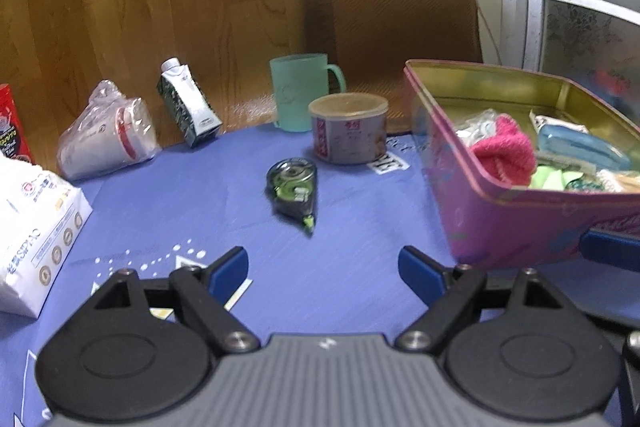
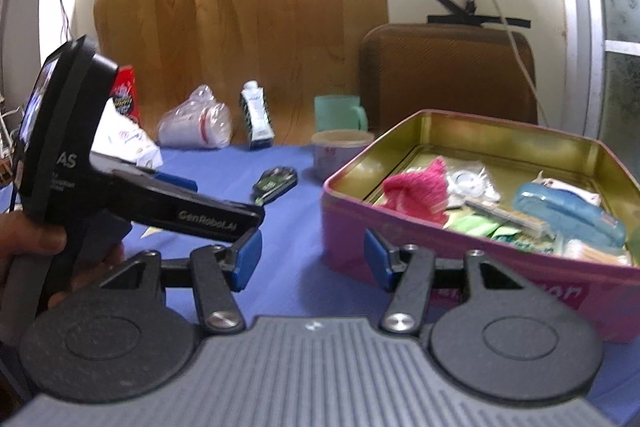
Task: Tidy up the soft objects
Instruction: 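Move the right gripper over the table to the green correction tape dispenser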
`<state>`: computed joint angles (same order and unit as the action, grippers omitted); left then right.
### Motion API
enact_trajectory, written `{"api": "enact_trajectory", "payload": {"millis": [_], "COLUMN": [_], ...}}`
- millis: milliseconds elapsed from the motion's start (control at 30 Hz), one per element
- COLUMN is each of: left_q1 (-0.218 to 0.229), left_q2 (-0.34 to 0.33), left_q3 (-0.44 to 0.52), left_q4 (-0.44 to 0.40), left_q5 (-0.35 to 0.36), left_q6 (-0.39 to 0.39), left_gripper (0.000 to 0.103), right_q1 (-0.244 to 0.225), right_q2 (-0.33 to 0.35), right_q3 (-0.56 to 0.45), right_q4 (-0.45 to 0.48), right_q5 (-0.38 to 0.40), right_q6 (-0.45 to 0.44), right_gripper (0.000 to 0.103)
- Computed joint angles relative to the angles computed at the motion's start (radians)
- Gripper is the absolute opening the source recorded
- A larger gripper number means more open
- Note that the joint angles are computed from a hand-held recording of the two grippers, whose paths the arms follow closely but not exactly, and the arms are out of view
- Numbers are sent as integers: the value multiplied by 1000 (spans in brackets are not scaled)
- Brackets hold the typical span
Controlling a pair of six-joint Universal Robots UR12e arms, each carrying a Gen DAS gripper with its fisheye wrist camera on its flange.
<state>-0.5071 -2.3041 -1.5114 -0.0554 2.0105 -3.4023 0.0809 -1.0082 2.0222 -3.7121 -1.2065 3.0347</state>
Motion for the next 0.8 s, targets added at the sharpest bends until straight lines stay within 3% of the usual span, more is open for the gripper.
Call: {"api": "enact_trajectory", "payload": {"millis": [367,800], "left_q1": [3,4], "left_q2": [-10,-27], "left_q3": [-5,-2], "left_q4": [-41,-8], "left_q5": [29,59], "left_q6": [-19,8], "left_gripper": [85,99], "right_q1": [8,11], "right_q2": [-6,-1], "right_q3": [-6,-19], "right_q4": [121,199], "right_q5": [13,9], "right_q6": [-11,-4], "right_gripper": [59,60]}}
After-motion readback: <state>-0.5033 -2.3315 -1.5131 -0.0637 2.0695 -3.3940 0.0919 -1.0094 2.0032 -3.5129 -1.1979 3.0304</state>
